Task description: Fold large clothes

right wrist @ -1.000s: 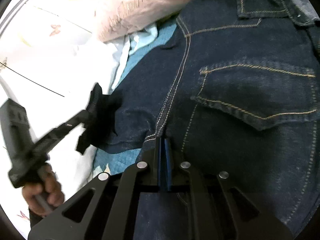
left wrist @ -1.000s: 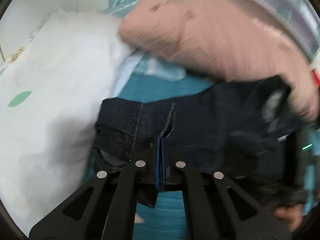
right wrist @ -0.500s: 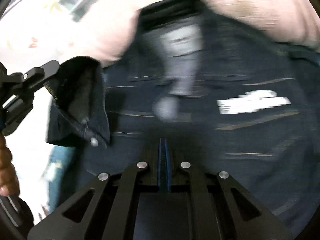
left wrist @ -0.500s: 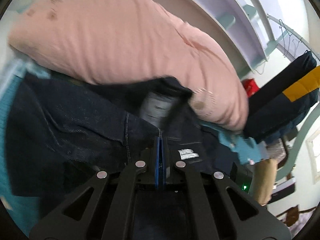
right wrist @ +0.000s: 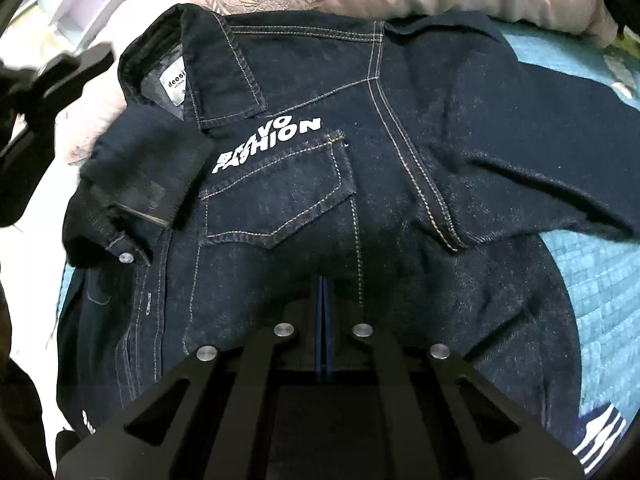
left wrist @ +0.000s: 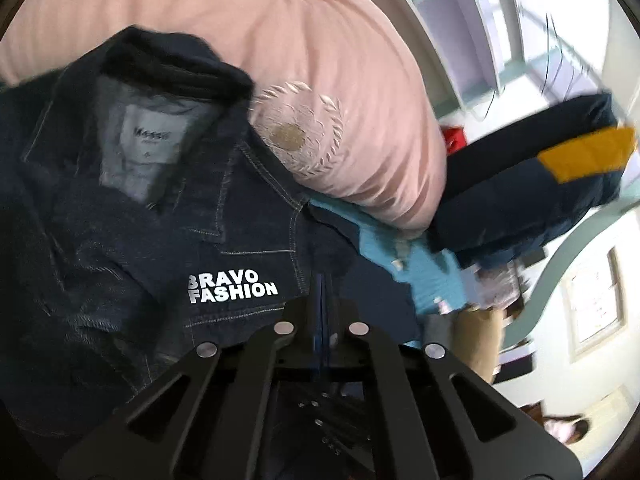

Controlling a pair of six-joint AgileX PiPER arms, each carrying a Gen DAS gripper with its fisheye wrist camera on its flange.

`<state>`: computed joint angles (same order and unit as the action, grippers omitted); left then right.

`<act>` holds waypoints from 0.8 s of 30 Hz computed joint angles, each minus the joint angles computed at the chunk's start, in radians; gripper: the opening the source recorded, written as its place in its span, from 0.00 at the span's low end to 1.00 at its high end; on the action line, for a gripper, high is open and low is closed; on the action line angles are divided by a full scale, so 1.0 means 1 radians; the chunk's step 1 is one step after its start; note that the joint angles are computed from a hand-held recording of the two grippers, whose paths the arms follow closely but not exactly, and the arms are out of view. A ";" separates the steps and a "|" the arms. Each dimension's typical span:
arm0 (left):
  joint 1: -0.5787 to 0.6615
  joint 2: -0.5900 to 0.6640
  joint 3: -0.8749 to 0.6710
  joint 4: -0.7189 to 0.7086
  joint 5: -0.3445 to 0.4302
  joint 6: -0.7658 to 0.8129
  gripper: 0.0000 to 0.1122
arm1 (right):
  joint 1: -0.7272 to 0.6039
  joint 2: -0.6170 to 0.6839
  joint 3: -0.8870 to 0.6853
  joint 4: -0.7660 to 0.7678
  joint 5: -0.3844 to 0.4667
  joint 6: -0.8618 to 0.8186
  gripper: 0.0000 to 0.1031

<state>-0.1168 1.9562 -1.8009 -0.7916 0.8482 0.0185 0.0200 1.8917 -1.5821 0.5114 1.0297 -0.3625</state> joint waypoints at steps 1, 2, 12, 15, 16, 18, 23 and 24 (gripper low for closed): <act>-0.001 0.006 -0.014 0.011 0.006 -0.008 0.00 | -0.003 0.001 -0.005 0.008 0.005 0.001 0.00; 0.008 0.002 -0.011 0.019 0.005 -0.023 0.00 | -0.005 -0.003 -0.003 0.026 0.005 -0.005 0.06; 0.117 -0.290 0.262 0.387 -0.006 -0.072 0.06 | 0.049 0.069 -0.043 0.490 0.063 -0.097 0.34; 0.128 -0.359 0.361 0.503 -0.010 -0.080 0.11 | 0.118 0.069 -0.104 0.321 -0.007 0.009 0.40; 0.149 -0.373 0.391 0.482 0.003 -0.043 0.17 | 0.164 0.056 -0.110 0.221 -0.040 0.014 0.40; 0.148 -0.413 0.461 0.549 -0.026 -0.046 0.24 | 0.210 0.047 -0.128 0.093 -0.051 0.020 0.40; 0.177 -0.382 0.521 0.534 -0.052 -0.025 0.40 | 0.329 0.041 -0.119 -0.180 -0.186 0.122 0.41; 0.187 -0.370 0.524 0.520 -0.057 -0.029 0.40 | 0.340 0.063 -0.144 -0.208 -0.193 0.141 0.41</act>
<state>0.0698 1.5864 -1.2769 -0.2714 0.7909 -0.0102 0.3598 1.9545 -1.7258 0.3034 0.8370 -0.2220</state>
